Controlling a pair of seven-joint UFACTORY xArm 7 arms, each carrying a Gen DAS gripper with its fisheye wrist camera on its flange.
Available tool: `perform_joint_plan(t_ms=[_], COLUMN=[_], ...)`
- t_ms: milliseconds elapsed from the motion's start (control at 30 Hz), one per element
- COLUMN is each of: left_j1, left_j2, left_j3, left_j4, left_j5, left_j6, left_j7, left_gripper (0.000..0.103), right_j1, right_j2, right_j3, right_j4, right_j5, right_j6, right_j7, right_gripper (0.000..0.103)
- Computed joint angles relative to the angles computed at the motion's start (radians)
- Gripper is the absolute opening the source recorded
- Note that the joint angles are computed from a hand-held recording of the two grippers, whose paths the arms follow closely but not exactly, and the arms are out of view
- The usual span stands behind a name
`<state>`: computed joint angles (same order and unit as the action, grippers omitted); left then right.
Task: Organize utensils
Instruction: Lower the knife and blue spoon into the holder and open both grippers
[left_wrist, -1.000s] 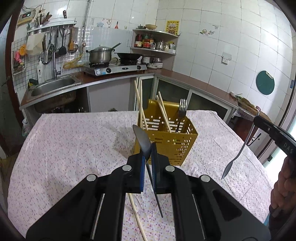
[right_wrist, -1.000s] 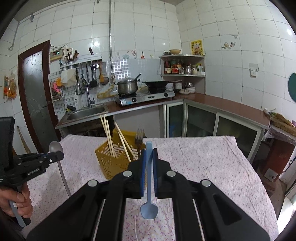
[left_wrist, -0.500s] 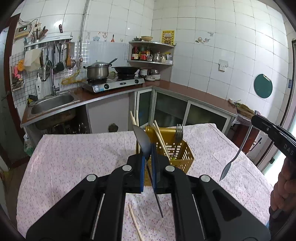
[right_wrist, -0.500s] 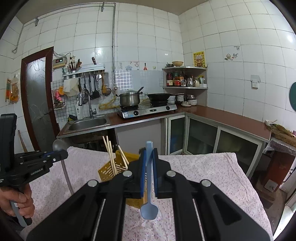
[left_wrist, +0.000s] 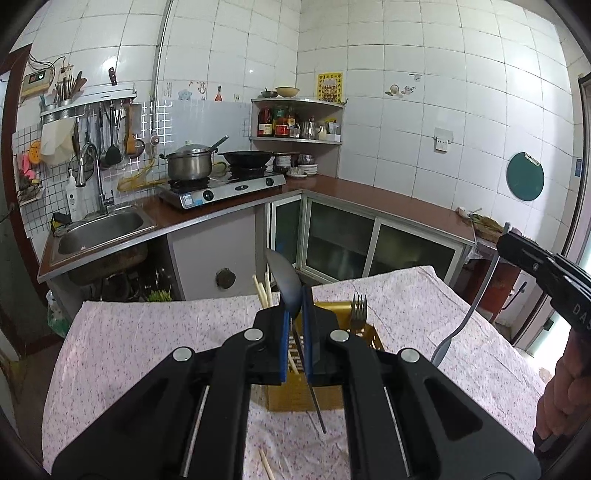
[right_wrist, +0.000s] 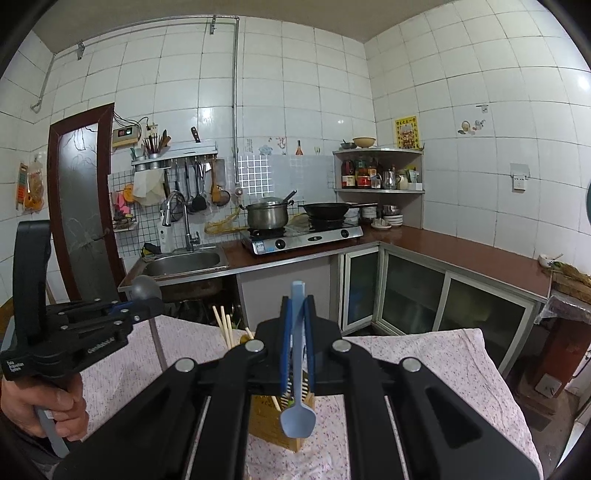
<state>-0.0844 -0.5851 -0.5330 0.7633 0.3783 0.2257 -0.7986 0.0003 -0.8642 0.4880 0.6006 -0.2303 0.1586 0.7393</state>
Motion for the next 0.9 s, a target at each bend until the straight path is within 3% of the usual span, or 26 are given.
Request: perform_joint_plan(t_ms=[267,567,900], left_j1=[0.120,0.284,0.294], left_j2=[0.082,0.203,0.318], left_j3=[-0.067,-0.177,-0.176], left_j4=[0.073,0.160,0.207], left_j5=[0.077,0.245,0.444], left_j6=[-0.042,-0.072,-0.070], left_j7=[-0.044,-0.167,-0.312], left_gripper=[0.004,0.004,0.004], right_j1=[-0.062,-0.149,-0.212], right_j2=[0.094,0.216,0.304], right_j3=[0.039,0.101,0.153], right_j4=[0.056,0.110,0.138], right_j5=[-0.017,-0.046,-0.067], right_j6=[-0.049,-0.116,-0.154], right_j7=[0.012,0.031,0.048], right_gripper=[0.007,0.007,0.007])
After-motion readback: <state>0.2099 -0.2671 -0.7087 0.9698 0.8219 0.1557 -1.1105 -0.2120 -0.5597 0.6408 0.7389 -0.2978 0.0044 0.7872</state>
